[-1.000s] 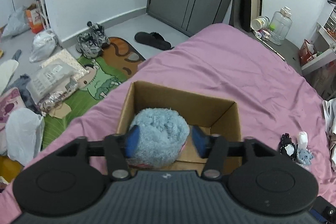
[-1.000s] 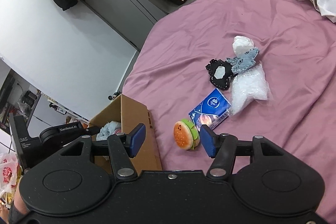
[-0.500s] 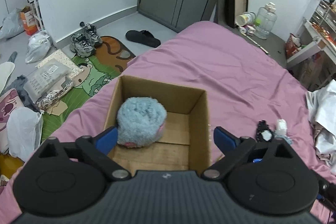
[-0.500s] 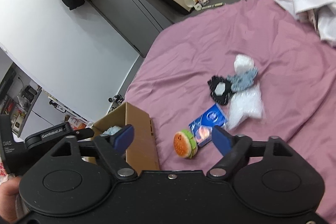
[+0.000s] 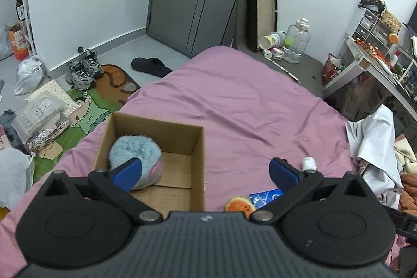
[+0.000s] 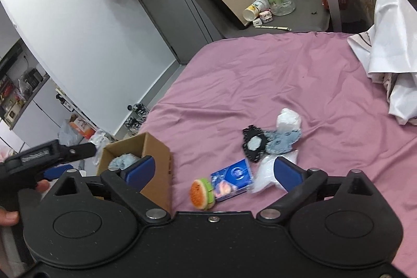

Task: Organize soft objects
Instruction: 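Grasp the burger plush with the left gripper while the right grasps the filling bag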

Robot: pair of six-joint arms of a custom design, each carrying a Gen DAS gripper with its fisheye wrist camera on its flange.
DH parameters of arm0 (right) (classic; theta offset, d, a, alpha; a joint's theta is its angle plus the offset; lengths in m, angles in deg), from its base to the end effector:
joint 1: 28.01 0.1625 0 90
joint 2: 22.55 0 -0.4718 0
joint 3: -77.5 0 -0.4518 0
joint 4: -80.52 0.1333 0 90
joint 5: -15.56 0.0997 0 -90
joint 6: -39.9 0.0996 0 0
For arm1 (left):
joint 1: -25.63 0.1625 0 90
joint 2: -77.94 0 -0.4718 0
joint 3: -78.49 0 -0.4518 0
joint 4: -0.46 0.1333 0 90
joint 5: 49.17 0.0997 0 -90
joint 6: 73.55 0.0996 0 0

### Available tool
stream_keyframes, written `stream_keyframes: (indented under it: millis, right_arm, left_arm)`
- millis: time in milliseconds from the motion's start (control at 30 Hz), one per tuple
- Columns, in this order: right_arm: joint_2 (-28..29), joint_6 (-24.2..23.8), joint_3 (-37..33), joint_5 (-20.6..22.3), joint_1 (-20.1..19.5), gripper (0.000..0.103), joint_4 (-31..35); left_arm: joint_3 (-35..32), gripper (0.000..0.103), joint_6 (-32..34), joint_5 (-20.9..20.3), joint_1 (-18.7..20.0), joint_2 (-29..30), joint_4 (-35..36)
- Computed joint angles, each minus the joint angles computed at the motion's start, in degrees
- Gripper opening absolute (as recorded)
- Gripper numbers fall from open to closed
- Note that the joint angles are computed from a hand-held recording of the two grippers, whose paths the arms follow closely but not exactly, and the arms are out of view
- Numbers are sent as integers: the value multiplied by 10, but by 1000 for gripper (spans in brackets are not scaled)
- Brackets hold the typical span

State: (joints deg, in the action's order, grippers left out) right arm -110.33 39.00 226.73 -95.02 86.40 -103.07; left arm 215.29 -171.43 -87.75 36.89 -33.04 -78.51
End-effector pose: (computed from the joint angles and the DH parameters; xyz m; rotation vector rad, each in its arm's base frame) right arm 0.2417 -0.2947 0.2112 0.4663 -2.7390 0.8851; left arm -0.2337 -0.2618 0.2967 -0.0184 2.3017 -1.0715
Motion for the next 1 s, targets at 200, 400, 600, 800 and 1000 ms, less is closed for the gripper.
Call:
stream_keyframes:
  millis: [200, 400, 600, 800, 1000]
  right_arm:
    - [-18, -3, -10, 23, -33, 98, 38]
    - [-28, -3, -26, 49, -65, 98, 87]
    - [-12, 21, -36, 43, -94, 92, 113]
    - [-2, 32, -43, 50, -125, 84, 128]
    - [20, 34, -52, 56, -149, 76, 131]
  left_arm:
    - [-3, 103, 33, 5, 2, 36, -50]
    - [-10, 103, 47, -16, 24, 92, -91]
    - [-5, 103, 55, -37, 54, 139, -146]
    - [6, 103, 79, -44, 78, 174, -219]
    - [12, 99, 81, -48, 103, 212, -276]
